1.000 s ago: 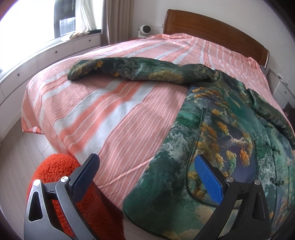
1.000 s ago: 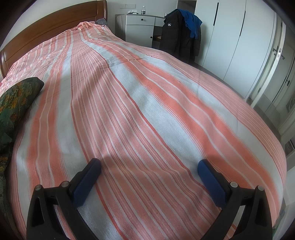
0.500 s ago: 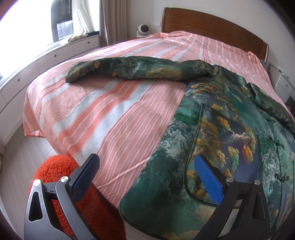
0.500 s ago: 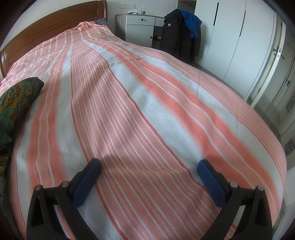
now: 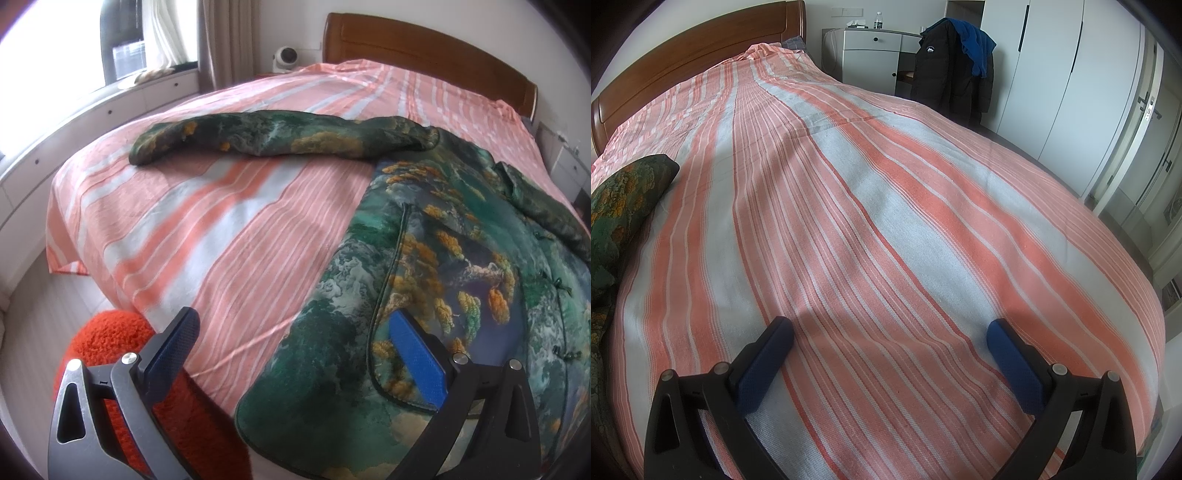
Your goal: Fold large clothes
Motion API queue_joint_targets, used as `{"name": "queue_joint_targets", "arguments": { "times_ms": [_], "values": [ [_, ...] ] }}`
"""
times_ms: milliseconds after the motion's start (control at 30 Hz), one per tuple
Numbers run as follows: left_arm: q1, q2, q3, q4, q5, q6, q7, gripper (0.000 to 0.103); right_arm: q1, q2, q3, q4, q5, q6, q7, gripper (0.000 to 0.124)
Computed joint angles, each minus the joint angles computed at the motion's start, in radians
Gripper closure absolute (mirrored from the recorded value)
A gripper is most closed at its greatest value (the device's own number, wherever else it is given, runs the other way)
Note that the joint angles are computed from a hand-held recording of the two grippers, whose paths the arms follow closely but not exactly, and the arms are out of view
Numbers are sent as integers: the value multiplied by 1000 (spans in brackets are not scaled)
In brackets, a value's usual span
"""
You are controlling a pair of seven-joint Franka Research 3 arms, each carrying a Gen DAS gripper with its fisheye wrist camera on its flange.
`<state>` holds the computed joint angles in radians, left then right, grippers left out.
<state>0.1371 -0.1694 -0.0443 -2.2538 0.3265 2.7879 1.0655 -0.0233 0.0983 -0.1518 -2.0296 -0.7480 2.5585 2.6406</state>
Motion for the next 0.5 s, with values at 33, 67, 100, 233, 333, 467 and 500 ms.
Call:
{"name": "queue_joint_targets", "arguments": {
  "times_ms": [33,67,100,233,333,467,500],
  "values": [
    [0,1,0,0,1,1,1,1,0,1,0,2,1,0,0,21],
    [0,1,0,0,0,0,1,1,0,1,0,2,1,0,0,21],
    [0,2,0,1,-2,-1,1,1,0,-1,0,-1,0,0,0,21],
    [1,5,1,4,-4,-3,1,1,0,0,0,0,0,0,0,21],
    [5,6,-3,10,10,-11,-6,1,0,-1,0,-1,1,0,-1,21],
    [-23,28,25,64,-104,-46,88,1,0,-2,0,-2,0,0,-1,21],
    [-42,44,49,97,-208,-59,166,1,0,-2,0,-2,0,0,-1,21]
  ]
}}
